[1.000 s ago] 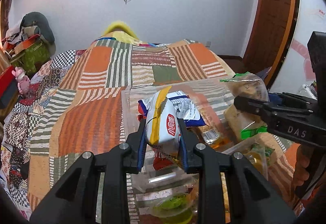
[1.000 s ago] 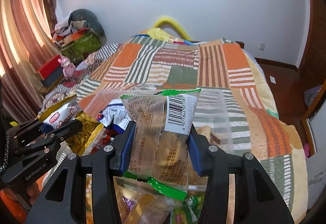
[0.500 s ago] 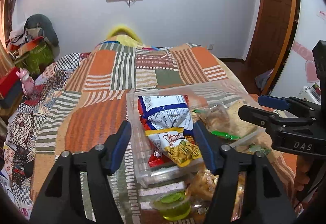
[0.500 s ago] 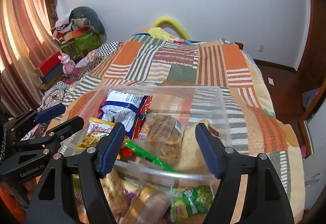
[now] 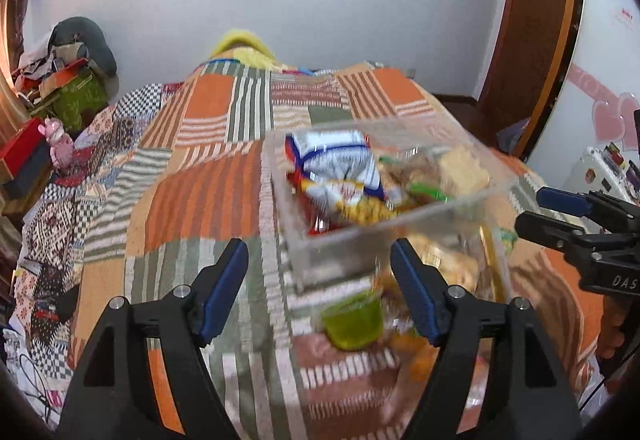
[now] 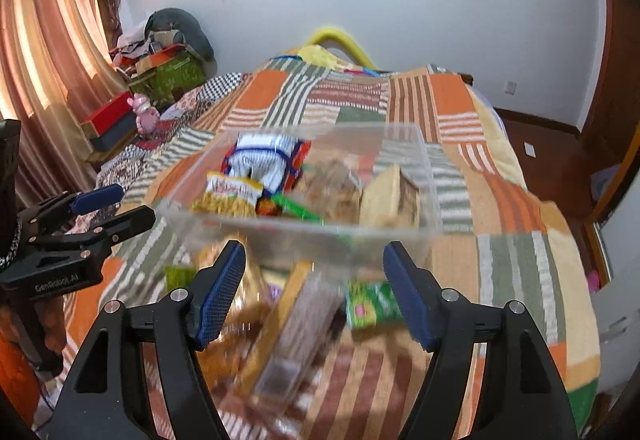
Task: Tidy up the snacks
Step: 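Grasp the green jelly cup with the left tool while the right tool grasps a clear wrapped biscuit roll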
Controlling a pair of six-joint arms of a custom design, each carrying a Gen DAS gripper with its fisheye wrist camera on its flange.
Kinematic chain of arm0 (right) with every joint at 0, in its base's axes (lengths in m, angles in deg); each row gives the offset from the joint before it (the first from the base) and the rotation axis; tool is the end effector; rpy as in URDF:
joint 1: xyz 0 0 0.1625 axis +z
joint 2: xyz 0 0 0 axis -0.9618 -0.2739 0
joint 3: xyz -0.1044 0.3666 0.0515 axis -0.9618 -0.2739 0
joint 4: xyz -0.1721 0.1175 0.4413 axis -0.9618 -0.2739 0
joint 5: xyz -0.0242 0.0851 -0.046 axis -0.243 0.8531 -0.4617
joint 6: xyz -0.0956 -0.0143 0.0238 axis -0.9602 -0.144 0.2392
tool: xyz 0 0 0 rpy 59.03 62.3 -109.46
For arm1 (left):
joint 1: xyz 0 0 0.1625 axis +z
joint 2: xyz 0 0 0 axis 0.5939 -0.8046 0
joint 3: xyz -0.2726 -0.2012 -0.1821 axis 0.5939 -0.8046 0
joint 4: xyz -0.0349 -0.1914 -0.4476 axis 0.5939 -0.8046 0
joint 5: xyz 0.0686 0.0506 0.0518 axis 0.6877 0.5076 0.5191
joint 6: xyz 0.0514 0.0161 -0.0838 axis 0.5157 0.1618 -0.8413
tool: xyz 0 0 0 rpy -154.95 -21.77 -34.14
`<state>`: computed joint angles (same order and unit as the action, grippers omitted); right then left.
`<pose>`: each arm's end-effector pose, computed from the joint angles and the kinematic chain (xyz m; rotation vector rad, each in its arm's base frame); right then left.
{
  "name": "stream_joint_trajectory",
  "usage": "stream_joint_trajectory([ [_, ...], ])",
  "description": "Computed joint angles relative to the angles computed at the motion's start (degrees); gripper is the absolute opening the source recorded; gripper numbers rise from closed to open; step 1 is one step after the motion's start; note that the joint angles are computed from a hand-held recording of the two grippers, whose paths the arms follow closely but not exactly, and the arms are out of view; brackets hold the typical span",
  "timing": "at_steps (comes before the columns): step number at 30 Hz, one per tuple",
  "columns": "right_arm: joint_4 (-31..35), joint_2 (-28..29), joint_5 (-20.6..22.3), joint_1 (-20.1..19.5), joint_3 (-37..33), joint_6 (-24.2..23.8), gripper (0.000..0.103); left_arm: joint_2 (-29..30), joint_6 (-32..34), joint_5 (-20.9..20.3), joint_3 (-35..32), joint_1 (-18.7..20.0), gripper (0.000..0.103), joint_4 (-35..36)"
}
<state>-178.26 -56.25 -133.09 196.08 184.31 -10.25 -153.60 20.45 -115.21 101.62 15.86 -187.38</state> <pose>0.3621 -0.4150 0.0669 0.9283 -2.4978 0.6274 -0.0337 -0.3943 0.3083 0.3214 2.2492 -0.9621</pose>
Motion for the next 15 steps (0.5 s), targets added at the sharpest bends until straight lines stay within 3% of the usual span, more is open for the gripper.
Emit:
stream_joint_trajectory([
  [9,4.0,-0.4,0.5,-1.4,2.1,4.1,0.068,-4.6,-5.6,-7.6,2.2,4.7,0.073,7.6],
  [15,5.3,0.3,1.0,-1.9,2.5,4.5,0.067,-0.9,-4.8,-10.2,1.9,7.1,0.073,4.6],
])
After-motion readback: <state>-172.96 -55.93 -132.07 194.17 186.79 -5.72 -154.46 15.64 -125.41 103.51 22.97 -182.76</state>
